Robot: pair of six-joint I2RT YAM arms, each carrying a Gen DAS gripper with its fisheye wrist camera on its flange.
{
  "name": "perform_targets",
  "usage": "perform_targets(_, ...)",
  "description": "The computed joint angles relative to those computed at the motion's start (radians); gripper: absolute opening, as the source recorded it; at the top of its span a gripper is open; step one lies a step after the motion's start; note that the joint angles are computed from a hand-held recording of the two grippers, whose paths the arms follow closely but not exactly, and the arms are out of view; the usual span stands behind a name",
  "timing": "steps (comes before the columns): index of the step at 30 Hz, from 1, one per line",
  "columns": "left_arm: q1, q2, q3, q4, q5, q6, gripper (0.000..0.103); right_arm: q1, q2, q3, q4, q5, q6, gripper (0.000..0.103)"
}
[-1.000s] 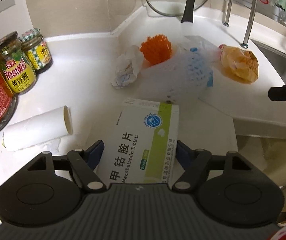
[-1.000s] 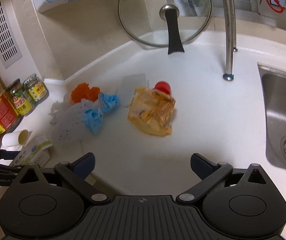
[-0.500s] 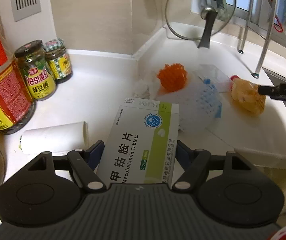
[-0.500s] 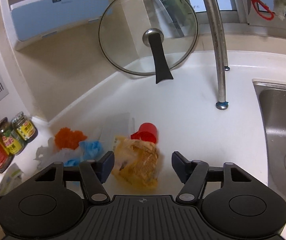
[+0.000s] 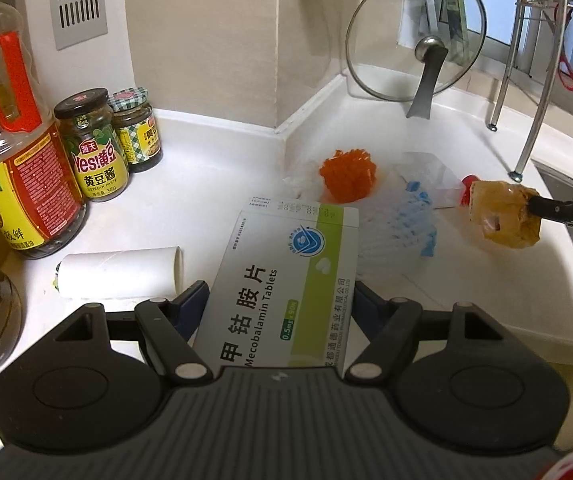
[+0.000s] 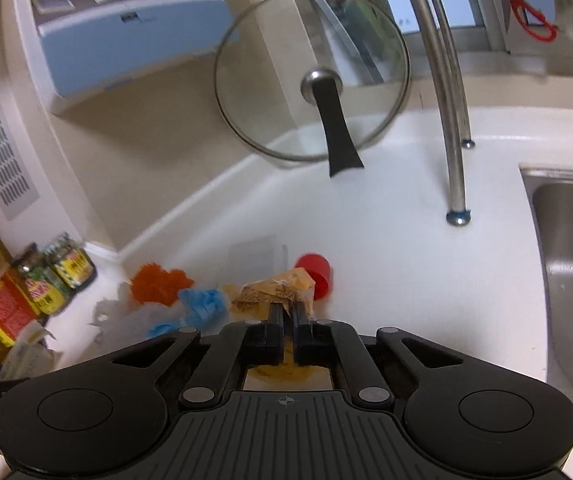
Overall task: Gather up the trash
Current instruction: 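Grasp the white medicine box with the left tool while the right tool grasps the tan snack bag, then carry the box and snack bag down over the trash bin with both tools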
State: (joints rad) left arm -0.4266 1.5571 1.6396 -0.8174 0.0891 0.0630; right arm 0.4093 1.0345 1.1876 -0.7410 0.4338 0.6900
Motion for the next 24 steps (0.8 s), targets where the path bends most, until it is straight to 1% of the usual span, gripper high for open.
perform_targets(4,-0.037,-0.063,-0.044,0.001,-0.015,-0.036,0.074,0.066,-0.039,0.037,-0.054,0.042,-0.007,0.004)
perform_targets(8,-0.094,-0.133,-0.085,-0.008,-0.039,-0.09,0.074,0.174,-0.081,0.078,-0.126,0.095,0.014,0.004)
perform_targets(13,-0.195,-0.223,-0.134,-0.028,-0.101,-0.17,0.074,0.379,-0.11,0.14,-0.26,0.205,0.106,0.004)
perform_targets(15,-0.251,-0.261,-0.154,-0.042,-0.144,-0.207,0.074,0.477,-0.117,0.16,-0.324,0.251,0.161,0.004)
perform_targets(17,-0.314,-0.3,-0.176,-0.059,-0.193,-0.247,0.074,0.579,-0.126,0.173,-0.392,0.302,0.234,0.004)
perform_targets(19,-0.392,-0.337,-0.197,-0.082,-0.259,-0.299,0.074,0.702,-0.138,0.177,-0.467,0.36,0.335,0.004)
perform_targets(22,-0.514,-0.388,-0.226,-0.127,-0.361,-0.391,0.074,0.906,-0.133,0.201,-0.619,0.455,0.533,0.004)
perform_targets(24,-0.609,-0.417,-0.243,-0.166,-0.437,-0.467,0.074,1.059,-0.103,0.234,-0.756,0.522,0.703,0.004)
